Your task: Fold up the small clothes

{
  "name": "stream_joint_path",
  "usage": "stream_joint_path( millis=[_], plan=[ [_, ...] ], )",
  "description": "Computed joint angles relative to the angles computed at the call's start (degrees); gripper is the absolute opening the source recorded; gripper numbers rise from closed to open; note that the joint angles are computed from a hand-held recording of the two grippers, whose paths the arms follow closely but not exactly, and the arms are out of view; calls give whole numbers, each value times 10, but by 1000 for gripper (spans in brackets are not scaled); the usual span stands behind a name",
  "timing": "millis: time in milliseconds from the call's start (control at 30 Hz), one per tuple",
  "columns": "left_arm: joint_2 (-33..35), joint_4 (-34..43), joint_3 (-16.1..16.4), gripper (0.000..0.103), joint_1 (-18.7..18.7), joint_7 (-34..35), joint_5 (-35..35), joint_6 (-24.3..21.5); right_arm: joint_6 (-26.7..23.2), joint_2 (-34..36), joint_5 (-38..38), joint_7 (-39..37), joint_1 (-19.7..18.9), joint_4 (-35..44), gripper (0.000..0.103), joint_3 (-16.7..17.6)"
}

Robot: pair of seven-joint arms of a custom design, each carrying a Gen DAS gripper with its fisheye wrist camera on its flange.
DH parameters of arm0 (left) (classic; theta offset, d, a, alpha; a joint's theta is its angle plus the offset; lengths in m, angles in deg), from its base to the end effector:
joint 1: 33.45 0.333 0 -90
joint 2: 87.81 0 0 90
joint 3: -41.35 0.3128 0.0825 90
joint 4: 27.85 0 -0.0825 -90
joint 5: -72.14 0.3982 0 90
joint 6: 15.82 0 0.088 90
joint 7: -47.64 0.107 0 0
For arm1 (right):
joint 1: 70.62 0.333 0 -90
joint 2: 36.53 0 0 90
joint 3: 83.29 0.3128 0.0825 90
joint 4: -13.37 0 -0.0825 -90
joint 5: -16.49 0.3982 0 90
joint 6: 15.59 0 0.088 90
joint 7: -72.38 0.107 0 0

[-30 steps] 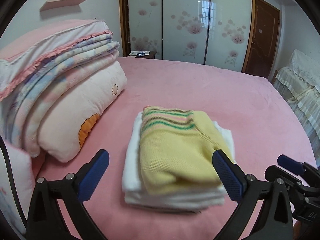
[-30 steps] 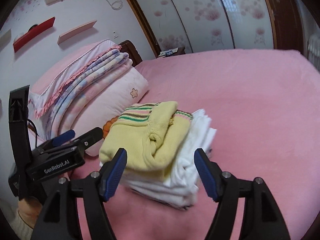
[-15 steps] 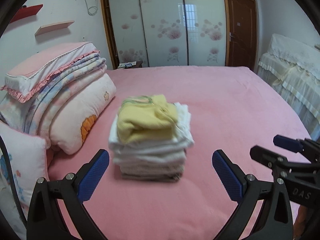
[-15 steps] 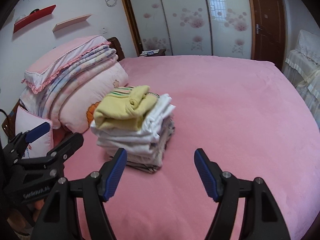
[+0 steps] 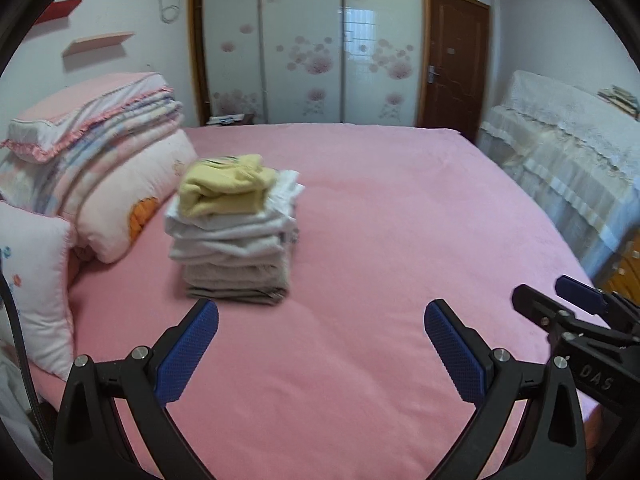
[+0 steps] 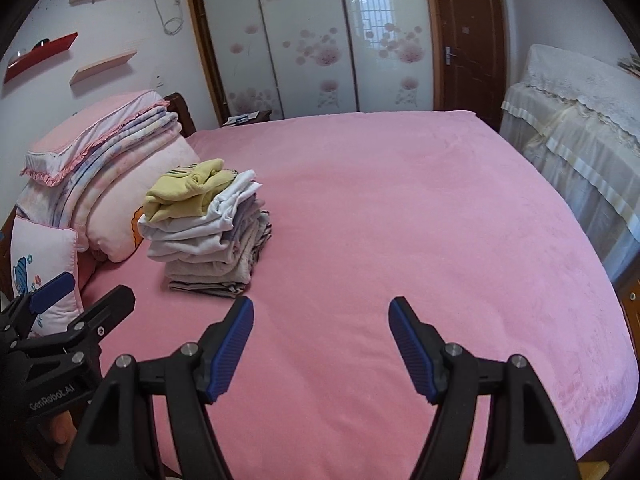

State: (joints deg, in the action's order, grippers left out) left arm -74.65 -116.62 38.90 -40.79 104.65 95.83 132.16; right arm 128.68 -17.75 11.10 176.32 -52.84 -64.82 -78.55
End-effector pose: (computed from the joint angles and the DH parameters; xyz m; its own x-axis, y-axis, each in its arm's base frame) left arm 0.6852 -0.1220 0.6050 0.1348 -0.9903 0.0336 -0.6432 -0.1132 -0.7573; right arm 0.6709 0.2671 0.6289 0.2314 -0.9664 -0.1120 -0.6807 -0.0786 -0.7283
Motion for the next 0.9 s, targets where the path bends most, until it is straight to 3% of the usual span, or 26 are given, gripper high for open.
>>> stream_joint_path(
  millis=[200, 367, 900],
  plan=[
    [-32, -36, -10, 102, -14, -34, 27, -13, 33, -74, -29, 4, 0, -101, 71, -5],
    [-53, -58, -24, 102, -11, -42, 22, -13, 55, -115, -106, 57, 8, -151, 76, -16],
    [-47, -41, -42, 102, -29, -42, 21, -23, 48, -160, -67, 70, -27, -209, 80, -15]
  ],
)
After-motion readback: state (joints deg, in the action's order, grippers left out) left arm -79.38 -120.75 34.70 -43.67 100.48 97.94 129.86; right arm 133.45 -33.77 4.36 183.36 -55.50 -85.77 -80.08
